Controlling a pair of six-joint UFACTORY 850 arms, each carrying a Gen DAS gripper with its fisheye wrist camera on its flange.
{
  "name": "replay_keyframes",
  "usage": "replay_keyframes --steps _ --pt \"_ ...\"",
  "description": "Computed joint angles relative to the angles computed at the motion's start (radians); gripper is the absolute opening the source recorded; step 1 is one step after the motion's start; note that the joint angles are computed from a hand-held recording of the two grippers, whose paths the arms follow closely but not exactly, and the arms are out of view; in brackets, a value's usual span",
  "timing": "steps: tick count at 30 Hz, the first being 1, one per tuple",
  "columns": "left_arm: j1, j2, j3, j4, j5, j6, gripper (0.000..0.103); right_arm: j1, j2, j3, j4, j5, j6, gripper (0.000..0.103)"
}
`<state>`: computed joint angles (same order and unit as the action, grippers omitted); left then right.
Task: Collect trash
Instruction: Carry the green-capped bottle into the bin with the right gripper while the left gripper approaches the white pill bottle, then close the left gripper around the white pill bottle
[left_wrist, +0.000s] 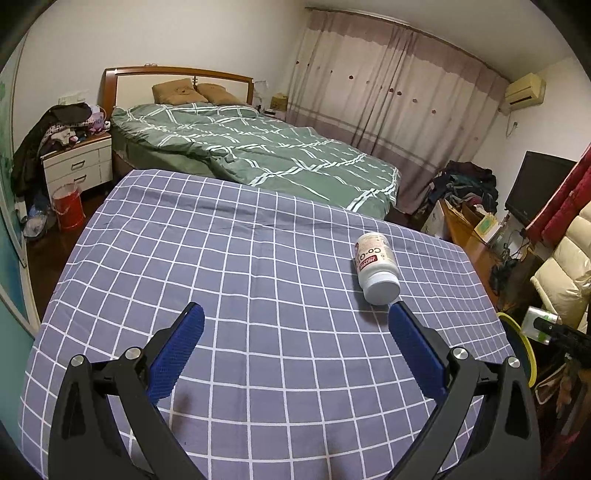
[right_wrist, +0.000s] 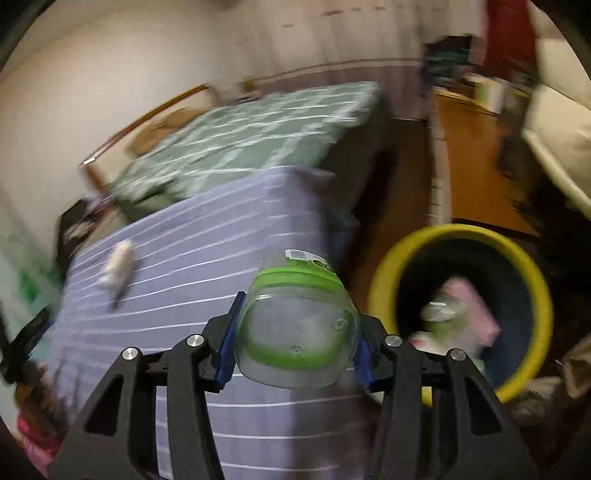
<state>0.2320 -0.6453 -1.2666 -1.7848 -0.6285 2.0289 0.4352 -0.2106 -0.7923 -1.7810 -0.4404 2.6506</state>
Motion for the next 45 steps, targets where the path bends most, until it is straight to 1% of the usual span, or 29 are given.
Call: replay_keyframes --steps 4,6,8,9,11,12,13,15,17,18,21,24,27,29,31,33,36,39,44,45 --pt "-0.002 0.0 0.0 0.002 0.003 0.002 0.098 -0.058 0.026 0.062 0.118 -0.035 -0.049 0.048" --pt "-0.003 0.001 0.001 0.003 0.004 0.002 0.098 -0.079 0.018 0.073 0.181 -0.054 -0.093 0.049" --pt "-0.004 0.0 0.001 0.005 0.005 0.001 0.098 -0.098 0.015 0.086 0.196 -0.066 -0.085 0.05" --pt "-0.005 0.001 0.002 0.007 0.004 -0.001 0.098 -0.106 0.01 0.088 0.224 -0.085 -0.094 0.059" --pt "-0.005 -0.001 0.0 0.01 0.003 -0.003 0.098 -0.109 -0.002 0.082 0.268 -0.118 -0.108 0.07" --pt "-0.004 -0.002 0.0 0.012 0.003 -0.004 0.098 -0.106 -0.005 0.08 0.285 -0.143 -0.107 0.07" --pt "-0.005 -0.002 0.0 0.014 0.003 -0.004 0.098 -0.1 -0.004 0.078 0.3 -0.164 -0.104 0.07" --pt "-0.007 -0.003 -0.001 0.022 0.001 -0.009 0.098 -0.081 0.009 0.08 0.27 -0.167 -0.048 0.07" --pt "-0.01 -0.003 -0.001 0.034 -0.002 -0.013 0.098 -0.039 0.024 0.076 0.2 -0.18 0.017 0.071" --pt "-0.016 0.001 0.003 0.035 0.003 -0.006 0.098 -0.009 0.024 0.065 0.174 -0.201 0.037 0.073" --pt "-0.033 0.01 0.005 0.074 0.021 -0.035 0.098 0.08 -0.001 0.021 0.056 -0.251 0.123 0.076" --pt "-0.062 0.009 -0.02 0.209 0.033 -0.158 0.098 0.127 -0.043 -0.032 -0.011 -0.272 0.143 0.076" --pt "-0.099 0.007 -0.048 0.3 0.068 -0.241 0.098 0.168 -0.094 -0.081 -0.002 -0.327 0.086 0.076" --pt "-0.133 -0.011 -0.094 0.417 0.084 -0.353 0.098 0.171 -0.117 -0.102 0.009 -0.324 0.042 0.076" --pt "-0.165 -0.035 -0.139 0.509 0.113 -0.448 0.098 0.16 -0.129 -0.106 -0.012 -0.302 0.057 0.077" --pt "-0.198 -0.075 -0.204 0.641 0.135 -0.592 0.098 0.157 -0.138 -0.106 -0.017 -0.281 0.066 0.077" --pt "-0.238 -0.161 -0.338 0.881 0.112 -0.87 0.098 0.155 -0.148 -0.109 -0.017 -0.253 0.066 0.077" --pt "-0.268 -0.246 -0.476 1.064 0.101 -1.103 0.098 0.162 -0.161 -0.12 -0.006 -0.252 0.04 0.077" --pt "-0.303 -0.32 -0.6 1.261 0.109 -1.296 0.098 0.165 -0.173 -0.133 -0.011 -0.235 0.021 0.077" --pt "-0.305 -0.339 -0.633 1.29 0.094 -1.328 0.098 0.164 -0.174 -0.133 -0.011 -0.231 0.019 0.077"
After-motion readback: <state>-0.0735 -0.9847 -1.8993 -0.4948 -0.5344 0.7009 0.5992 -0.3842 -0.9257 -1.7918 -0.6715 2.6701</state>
